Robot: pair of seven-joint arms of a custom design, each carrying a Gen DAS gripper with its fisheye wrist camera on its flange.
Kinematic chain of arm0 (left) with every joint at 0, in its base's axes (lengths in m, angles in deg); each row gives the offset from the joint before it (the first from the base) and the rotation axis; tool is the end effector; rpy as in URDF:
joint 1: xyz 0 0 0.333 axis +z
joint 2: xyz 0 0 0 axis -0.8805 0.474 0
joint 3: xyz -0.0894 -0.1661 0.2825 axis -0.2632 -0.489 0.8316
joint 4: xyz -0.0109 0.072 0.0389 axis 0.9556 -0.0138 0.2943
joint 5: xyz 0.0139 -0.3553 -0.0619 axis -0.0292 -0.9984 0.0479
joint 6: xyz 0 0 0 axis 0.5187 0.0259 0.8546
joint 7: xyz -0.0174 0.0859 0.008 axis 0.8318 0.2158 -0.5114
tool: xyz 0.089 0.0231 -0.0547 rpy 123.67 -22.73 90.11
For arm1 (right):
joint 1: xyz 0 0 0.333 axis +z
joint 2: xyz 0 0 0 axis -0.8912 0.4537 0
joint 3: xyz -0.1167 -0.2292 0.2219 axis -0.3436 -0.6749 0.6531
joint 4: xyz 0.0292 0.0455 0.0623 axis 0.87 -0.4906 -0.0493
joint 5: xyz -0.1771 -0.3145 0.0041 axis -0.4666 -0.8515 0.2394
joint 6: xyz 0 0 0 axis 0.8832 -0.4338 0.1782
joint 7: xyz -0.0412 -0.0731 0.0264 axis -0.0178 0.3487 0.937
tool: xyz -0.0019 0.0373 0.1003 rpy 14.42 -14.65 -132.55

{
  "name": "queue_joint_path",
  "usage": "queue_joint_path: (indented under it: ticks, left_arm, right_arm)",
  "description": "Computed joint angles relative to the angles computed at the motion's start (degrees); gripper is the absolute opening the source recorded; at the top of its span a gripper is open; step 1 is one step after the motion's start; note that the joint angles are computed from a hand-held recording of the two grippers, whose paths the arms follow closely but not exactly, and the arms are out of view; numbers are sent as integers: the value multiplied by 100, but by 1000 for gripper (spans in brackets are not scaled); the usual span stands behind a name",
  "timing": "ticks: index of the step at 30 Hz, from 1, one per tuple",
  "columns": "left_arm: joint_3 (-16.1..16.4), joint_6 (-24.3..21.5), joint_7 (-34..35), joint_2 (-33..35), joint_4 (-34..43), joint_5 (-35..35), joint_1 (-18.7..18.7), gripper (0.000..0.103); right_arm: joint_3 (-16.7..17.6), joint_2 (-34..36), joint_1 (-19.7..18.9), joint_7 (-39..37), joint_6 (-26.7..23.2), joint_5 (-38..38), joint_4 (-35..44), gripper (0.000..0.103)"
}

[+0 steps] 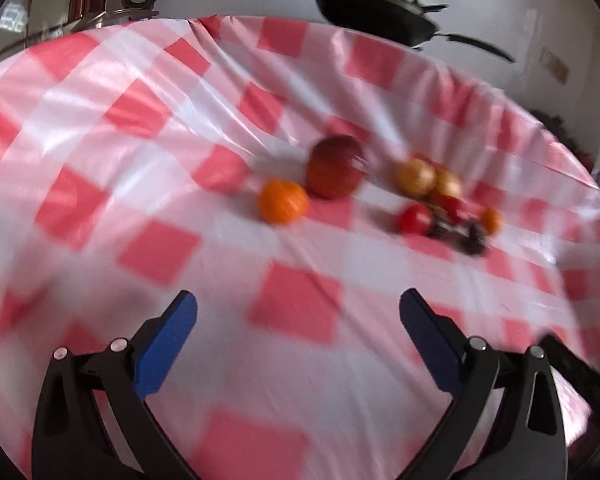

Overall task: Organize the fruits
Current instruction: 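Grasp the small mandarin with the left gripper and lift it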

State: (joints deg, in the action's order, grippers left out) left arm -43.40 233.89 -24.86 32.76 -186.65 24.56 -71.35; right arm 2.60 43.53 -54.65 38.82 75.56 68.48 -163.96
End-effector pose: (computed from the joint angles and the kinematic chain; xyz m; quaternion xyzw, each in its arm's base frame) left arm 0.4693 -0.2244 0.4551 -0.7330 0.5539 -0.2895 0.2685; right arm 0.4710 0.0094 0.4292 -0.6294 0.6584 -0.0870 0.4035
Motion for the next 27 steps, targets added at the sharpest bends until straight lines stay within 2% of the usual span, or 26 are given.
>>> queue_joint_path:
  ticks: [4, 6, 8, 9, 10, 12, 14, 17, 20, 27]
  left_arm:
    - [145, -314, 995, 688, 770, -667, 102, 85]
    - [173, -624, 1593, 1066, 1223, -1025, 68, 82]
    - [196, -712, 2056, 1307, 1504, -1385, 58, 76]
    - [221, -796, 2184, 1393, 1620, -1491, 28, 72]
    - [242, -910, 2288, 1450, 1703, -1593, -5, 59]
    - [254, -1019, 2554, 1496, 1749, -1819, -35, 43]
    - [276, -915, 2641, 1388, 1582, -1814, -64, 42]
    - [316, -557, 2302, 904, 950, -1541, -117, 42]
    - [292, -86, 1392, 178, 97, -758, -116, 42]
    - [-133, 336, -579, -804, -918, 501, 111, 42]
  right_arm:
    - [17, 69, 4, 254, -28, -296, 44, 44]
    - [11, 101, 0, 321, -60, -370, 68, 44]
    - [11, 118, -2, 363, -85, -422, 76, 44]
    - [10, 124, -4, 376, -103, -445, 79, 44]
    - [4, 131, -9, 374, -125, -457, 85, 44]
    - [-10, 129, -19, 327, -168, -399, 91, 44]
    - [-16, 123, -28, 272, -198, -319, 92, 44]
    - [-21, 118, -40, 206, -228, -241, 93, 44]
    - [-16, 120, -47, 196, -235, -229, 94, 44]
    - [-23, 113, -59, 130, -266, -152, 93, 44]
